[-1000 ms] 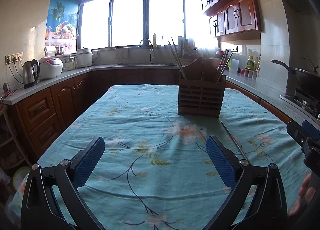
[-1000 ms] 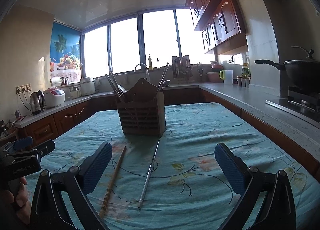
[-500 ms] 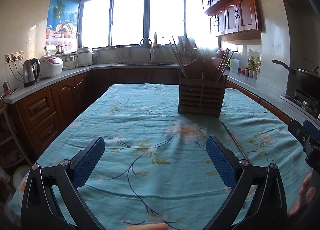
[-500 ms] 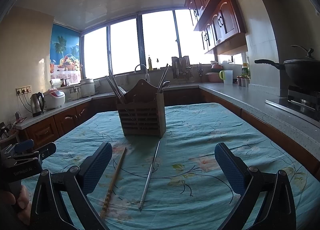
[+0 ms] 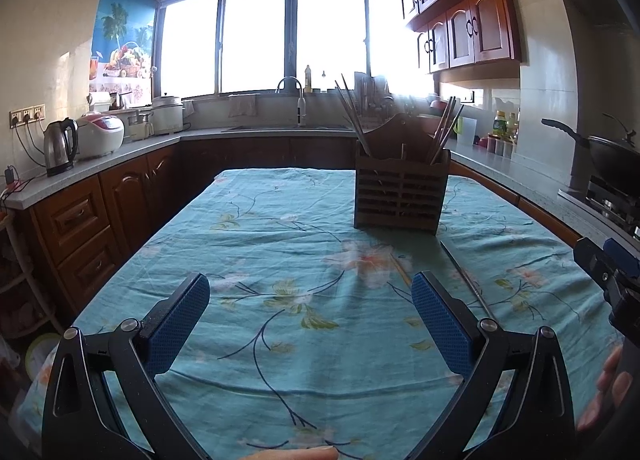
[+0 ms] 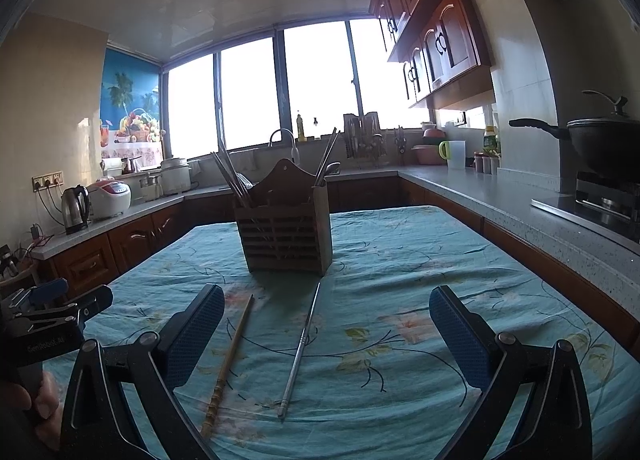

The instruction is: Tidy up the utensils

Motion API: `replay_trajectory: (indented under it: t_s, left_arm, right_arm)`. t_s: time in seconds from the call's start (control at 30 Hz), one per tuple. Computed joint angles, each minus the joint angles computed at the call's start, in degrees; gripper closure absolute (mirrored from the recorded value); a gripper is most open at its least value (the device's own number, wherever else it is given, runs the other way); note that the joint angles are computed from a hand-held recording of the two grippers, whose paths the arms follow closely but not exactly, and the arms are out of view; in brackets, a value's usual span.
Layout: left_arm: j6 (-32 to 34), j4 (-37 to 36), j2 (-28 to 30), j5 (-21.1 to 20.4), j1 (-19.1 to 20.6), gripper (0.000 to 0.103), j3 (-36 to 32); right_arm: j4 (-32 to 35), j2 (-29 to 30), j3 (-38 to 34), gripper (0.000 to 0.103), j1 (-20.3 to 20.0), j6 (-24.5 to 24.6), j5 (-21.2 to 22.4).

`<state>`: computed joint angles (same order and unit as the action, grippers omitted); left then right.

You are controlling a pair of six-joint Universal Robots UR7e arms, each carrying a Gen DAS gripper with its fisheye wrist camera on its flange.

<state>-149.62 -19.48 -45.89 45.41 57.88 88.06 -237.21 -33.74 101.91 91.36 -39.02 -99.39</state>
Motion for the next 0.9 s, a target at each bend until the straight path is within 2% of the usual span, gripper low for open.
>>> replay_trajectory:
  t_s: [0.9]
  left_arm:
    - [0.5, -0.9, -0.2, -0.1, -0.2, 0.0, 0.5]
  right_arm:
    - [-0.3, -0.1, 0.1, 0.0, 0.2, 0.1, 0.4]
